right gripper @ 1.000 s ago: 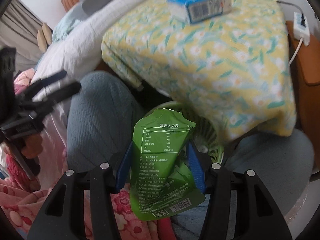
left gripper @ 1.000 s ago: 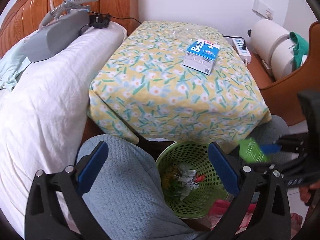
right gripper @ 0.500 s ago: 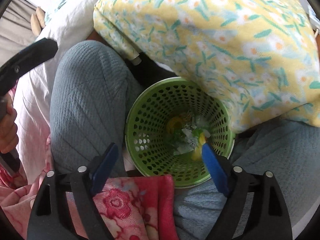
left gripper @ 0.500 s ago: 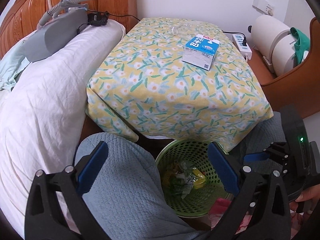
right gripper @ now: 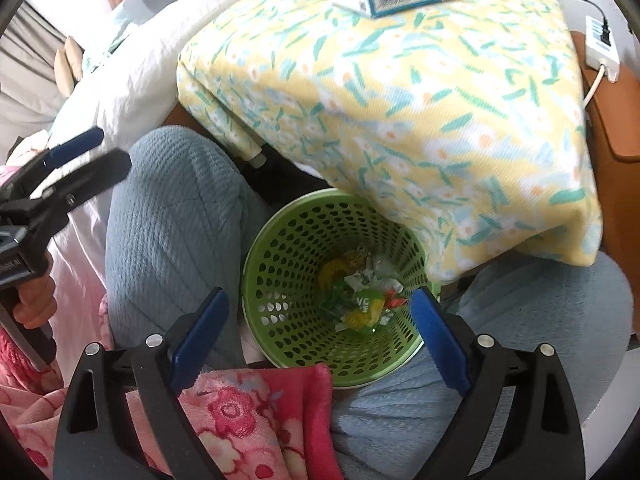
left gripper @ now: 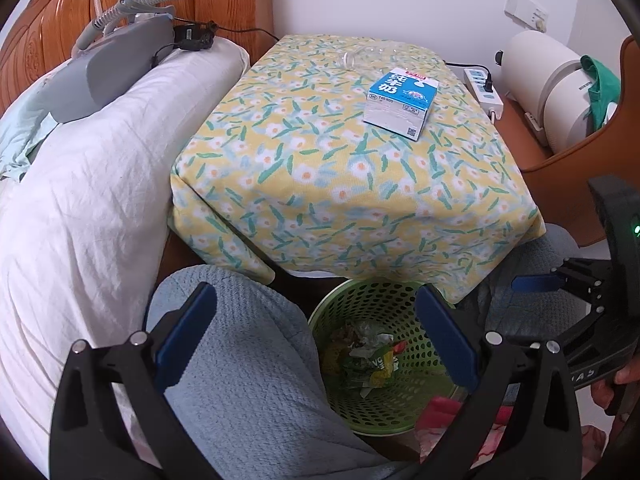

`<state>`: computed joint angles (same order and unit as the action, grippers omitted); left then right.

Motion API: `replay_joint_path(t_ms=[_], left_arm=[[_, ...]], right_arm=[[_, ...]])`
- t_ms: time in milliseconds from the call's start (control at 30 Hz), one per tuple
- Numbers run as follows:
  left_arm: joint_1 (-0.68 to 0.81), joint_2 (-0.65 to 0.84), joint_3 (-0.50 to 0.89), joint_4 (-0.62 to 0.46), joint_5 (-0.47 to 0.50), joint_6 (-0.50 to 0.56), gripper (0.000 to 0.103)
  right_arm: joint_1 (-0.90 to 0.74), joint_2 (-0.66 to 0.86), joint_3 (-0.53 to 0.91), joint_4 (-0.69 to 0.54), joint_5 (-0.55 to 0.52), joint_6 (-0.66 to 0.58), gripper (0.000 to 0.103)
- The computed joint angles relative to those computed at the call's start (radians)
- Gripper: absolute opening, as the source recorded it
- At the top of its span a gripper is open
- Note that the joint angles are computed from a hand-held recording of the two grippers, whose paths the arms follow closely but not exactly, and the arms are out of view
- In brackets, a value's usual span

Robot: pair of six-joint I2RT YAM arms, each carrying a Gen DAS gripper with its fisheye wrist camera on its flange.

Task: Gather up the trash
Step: 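Grasp the blue-and-white milk carton with the left gripper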

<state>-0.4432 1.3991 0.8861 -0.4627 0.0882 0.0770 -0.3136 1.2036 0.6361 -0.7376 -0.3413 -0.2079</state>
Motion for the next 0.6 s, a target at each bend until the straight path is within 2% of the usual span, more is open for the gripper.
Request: replay_joint_path(t_ms=[100,233,400,500,600], left_arm=[[-0.006,0.012,0.011,0.004,0.003,0.009,0.095],[-0.030,0.050,0.054,0.012,0.021,0.027,0.095],[-0.073,0.148,0.167,0.025,0.030,0.052,0.095],[-0.089,0.241,0.283,0.016,0.072,0.070,0.095],[-0.113,0.383,0.457,-0.030,0.090,0.074,0.095]], right_arm=[[-0.025,-0.035,0.017,-0.004,0.004,0.006,0.093],[-0.045,-0.100,0.054,0.020,0.055,0.033,0.100],[-0.075,-0.067,0.158,0.083,0.113,0.089,0.100],[-0.083,-0.035,0.202,0.119,0.128,0.102,0.100],[-0.095,0.017,0.261,0.151,0.140,0.104,0.100]])
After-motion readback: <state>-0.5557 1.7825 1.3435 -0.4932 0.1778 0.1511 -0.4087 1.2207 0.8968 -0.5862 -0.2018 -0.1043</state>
